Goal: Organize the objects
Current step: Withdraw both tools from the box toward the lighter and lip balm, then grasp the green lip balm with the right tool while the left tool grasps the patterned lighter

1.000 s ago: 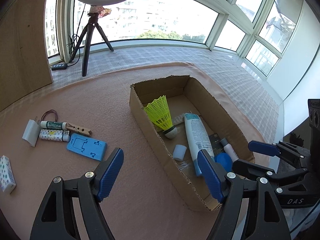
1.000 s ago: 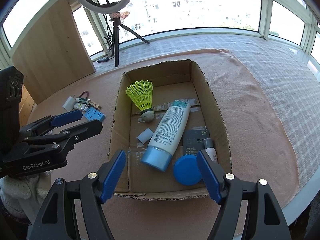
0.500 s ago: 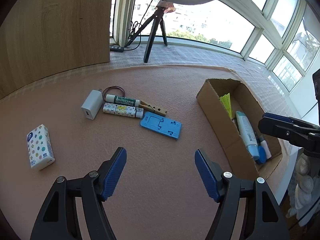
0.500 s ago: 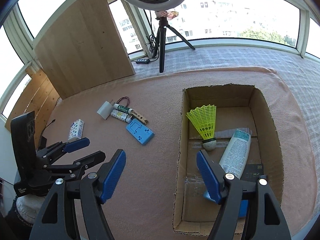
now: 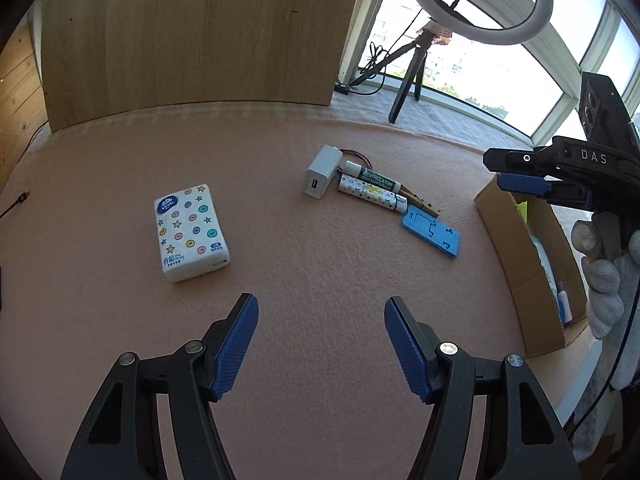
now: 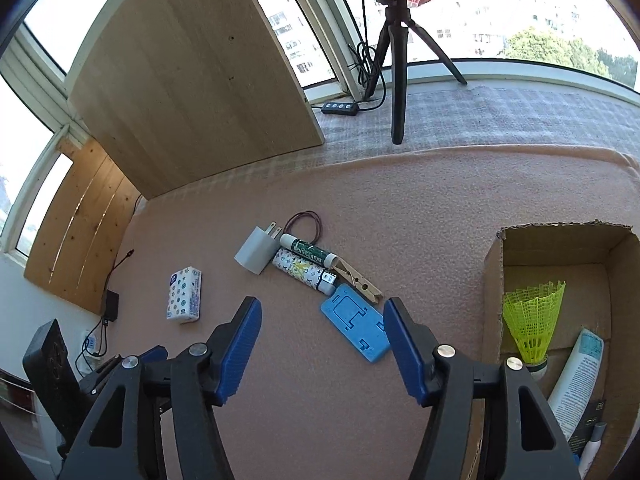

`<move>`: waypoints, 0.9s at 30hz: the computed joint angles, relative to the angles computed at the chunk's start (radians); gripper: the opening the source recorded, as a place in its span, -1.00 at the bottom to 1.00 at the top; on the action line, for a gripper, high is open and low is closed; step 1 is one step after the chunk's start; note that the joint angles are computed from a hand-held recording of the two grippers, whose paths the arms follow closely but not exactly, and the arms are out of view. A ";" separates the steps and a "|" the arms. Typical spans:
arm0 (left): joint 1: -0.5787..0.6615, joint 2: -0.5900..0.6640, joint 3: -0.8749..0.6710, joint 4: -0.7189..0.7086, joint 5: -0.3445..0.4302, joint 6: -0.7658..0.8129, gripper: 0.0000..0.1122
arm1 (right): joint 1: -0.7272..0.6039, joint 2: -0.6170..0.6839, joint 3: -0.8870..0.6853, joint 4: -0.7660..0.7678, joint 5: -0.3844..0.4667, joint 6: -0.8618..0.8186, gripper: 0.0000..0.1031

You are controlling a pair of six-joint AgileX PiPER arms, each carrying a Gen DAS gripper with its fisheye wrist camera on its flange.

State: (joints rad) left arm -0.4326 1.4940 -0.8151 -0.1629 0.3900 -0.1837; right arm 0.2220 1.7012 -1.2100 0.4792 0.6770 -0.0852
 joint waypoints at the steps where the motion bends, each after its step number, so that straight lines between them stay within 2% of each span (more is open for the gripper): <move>1: 0.022 -0.018 0.023 -0.013 -0.001 0.018 0.24 | 0.005 0.040 -0.042 -0.004 0.012 0.013 0.13; 5: 0.118 -0.099 0.116 -0.067 0.006 0.102 0.23 | 0.025 0.206 -0.223 -0.012 0.066 0.072 -0.14; 9: 0.232 -0.163 0.198 -0.148 0.017 0.224 0.23 | 0.041 0.387 -0.445 -0.052 0.149 0.159 -0.23; 15: 0.417 -0.235 0.278 -0.277 0.060 0.428 0.23 | 0.111 0.617 -0.779 -0.240 0.315 0.331 -0.42; 20: 0.502 -0.230 0.295 -0.370 0.072 0.555 0.23 | 0.159 0.745 -0.986 -0.395 0.453 0.438 -0.46; 24: 0.490 -0.221 0.299 -0.421 0.063 0.597 0.23 | 0.185 0.754 -0.999 -0.440 0.480 0.441 -0.46; 27: 0.453 -0.211 0.296 -0.435 0.053 0.592 0.23 | 0.195 0.707 -0.906 -0.410 0.446 0.394 -0.46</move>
